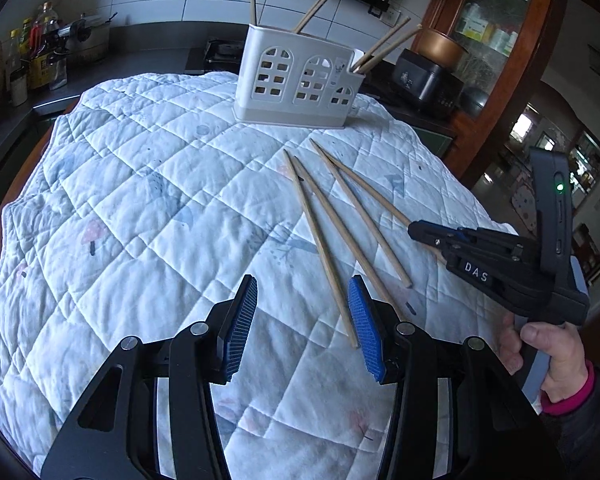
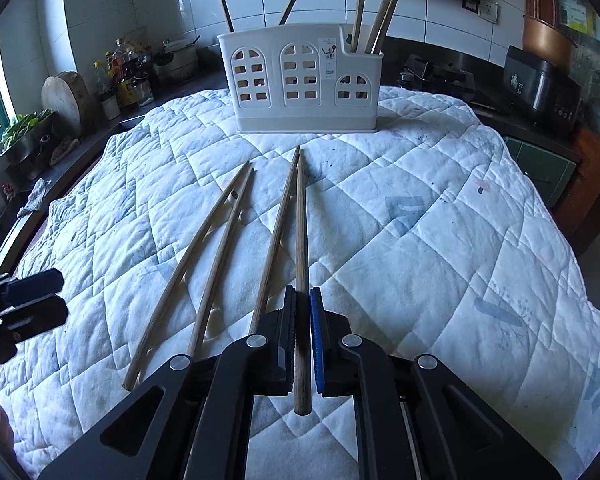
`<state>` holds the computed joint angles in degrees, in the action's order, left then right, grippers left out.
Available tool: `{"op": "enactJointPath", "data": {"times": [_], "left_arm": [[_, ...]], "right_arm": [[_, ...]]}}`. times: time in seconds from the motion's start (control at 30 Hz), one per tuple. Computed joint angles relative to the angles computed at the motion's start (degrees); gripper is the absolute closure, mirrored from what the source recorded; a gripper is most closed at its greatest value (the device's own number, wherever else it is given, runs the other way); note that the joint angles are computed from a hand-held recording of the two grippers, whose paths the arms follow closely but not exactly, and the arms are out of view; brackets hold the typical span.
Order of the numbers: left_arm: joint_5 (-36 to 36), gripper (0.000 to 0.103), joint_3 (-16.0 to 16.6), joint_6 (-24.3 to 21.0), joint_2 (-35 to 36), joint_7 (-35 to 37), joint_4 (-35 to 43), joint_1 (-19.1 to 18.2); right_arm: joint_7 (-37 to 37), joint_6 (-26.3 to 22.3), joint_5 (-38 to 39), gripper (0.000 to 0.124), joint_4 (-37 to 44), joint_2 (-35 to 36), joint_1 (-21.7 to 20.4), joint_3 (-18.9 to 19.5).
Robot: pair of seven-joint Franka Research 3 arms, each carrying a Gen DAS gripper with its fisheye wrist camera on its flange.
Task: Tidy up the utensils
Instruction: 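Grasp a chopstick on the mat with the right tool while the left tool grasps another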
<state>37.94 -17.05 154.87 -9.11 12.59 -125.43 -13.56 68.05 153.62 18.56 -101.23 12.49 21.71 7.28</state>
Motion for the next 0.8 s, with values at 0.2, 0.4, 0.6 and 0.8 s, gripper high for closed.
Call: {"op": "enactJointPath", "data": {"times": [0.2, 0.4, 0.6, 0.8], "left_arm": [[-2.65, 0.057, 0.69, 1.69, 3.92, 2.75, 2.39, -0.91], [-2.63, 0.057, 1.32, 1.12, 7.65, 2.83, 5.9, -1.98], [-1.54, 0.058, 2.26, 0.38, 9.91, 1.76, 8.3, -2.77], [-2.35, 0.073, 3.21, 0.48, 11.94, 1.65, 9.8, -3.31]], "right_arm": [[-4.35, 3.6, 4.14, 0.117, -2.4, -3.51, -1.02, 0.76], [-9.87, 5.42, 10.55, 0.117, -2.95, -5.84, -1.62, 1.4], [-14.92, 6.36, 16.08, 0.117, -2.99, -7.7, -1.52, 1.4], [-17.76, 6.81, 19.09, 0.117, -3.47, -8.83, -1.2, 0.95]]}}
